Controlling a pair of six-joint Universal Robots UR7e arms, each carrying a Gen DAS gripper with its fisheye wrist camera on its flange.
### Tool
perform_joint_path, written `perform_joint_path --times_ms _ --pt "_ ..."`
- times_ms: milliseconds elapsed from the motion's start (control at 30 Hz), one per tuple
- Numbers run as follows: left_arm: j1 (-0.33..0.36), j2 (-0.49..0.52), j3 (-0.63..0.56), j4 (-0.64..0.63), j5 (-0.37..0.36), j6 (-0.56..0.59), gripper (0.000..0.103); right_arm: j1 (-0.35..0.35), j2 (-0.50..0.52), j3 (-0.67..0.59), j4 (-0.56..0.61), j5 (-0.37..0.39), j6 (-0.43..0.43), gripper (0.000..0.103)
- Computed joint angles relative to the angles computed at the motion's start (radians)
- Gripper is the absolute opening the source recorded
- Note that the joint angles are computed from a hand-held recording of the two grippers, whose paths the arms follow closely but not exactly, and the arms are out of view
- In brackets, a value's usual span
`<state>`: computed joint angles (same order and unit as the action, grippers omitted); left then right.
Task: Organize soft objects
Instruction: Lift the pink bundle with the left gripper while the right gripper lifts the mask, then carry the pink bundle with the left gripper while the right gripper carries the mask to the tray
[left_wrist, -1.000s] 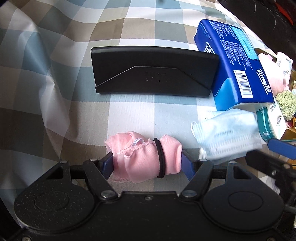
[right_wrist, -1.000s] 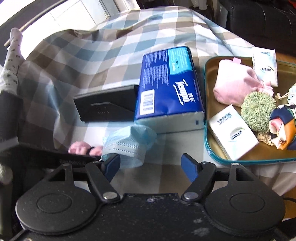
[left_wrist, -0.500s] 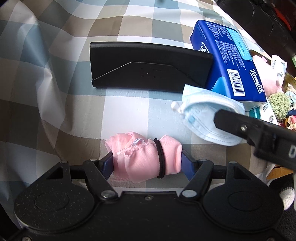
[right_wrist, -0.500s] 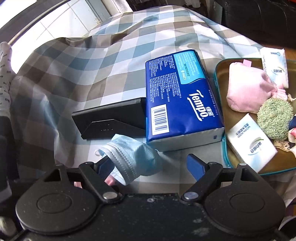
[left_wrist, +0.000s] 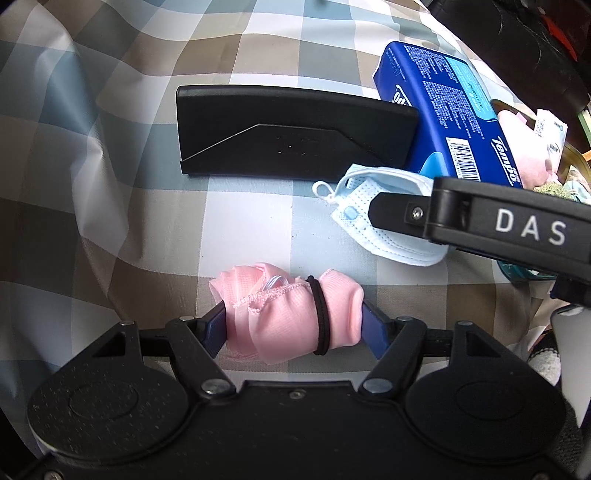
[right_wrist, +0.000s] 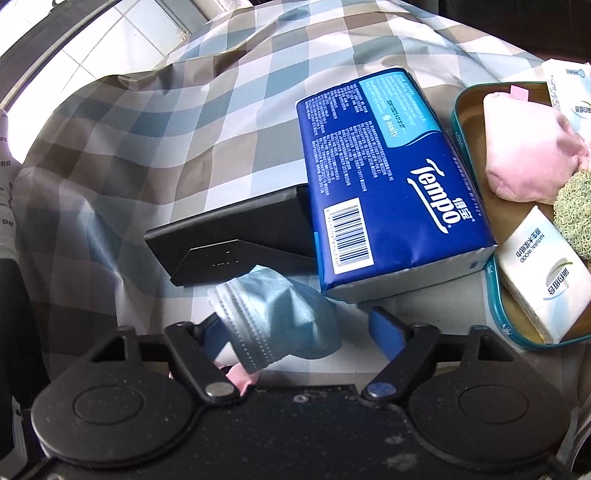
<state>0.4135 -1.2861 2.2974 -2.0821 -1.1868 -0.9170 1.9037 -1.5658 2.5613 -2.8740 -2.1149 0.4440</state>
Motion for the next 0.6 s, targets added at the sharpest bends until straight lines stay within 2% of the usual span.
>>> perform_joint_path --times_ms 33,67,300,500,600 --pt "0.000 0.000 0.000 -0.001 0.000 0.000 0.067 -0.005 -0.004 0.000 0.001 0.011 -0.008 0.060" --pt "0.000 -0.001 0.001 -0.002 0.001 0.001 0.067 -0.010 -0.008 0.002 0.000 0.022 -0.015 0.055" --pt "0.003 -0.008 0.005 -0.006 0.001 0.004 0.067 0.019 -0.048 0.015 0.000 0.015 -0.056 0.053" --pt "-0.002 -0.018 0.011 -0.009 0.003 0.007 0.067 0.063 -0.134 0.026 0.015 0.037 -0.116 0.052" --pt "-0.009 -0.020 0.015 -0.009 0.006 0.007 0.067 0.089 -0.208 0.024 0.042 0.026 -0.153 0.051"
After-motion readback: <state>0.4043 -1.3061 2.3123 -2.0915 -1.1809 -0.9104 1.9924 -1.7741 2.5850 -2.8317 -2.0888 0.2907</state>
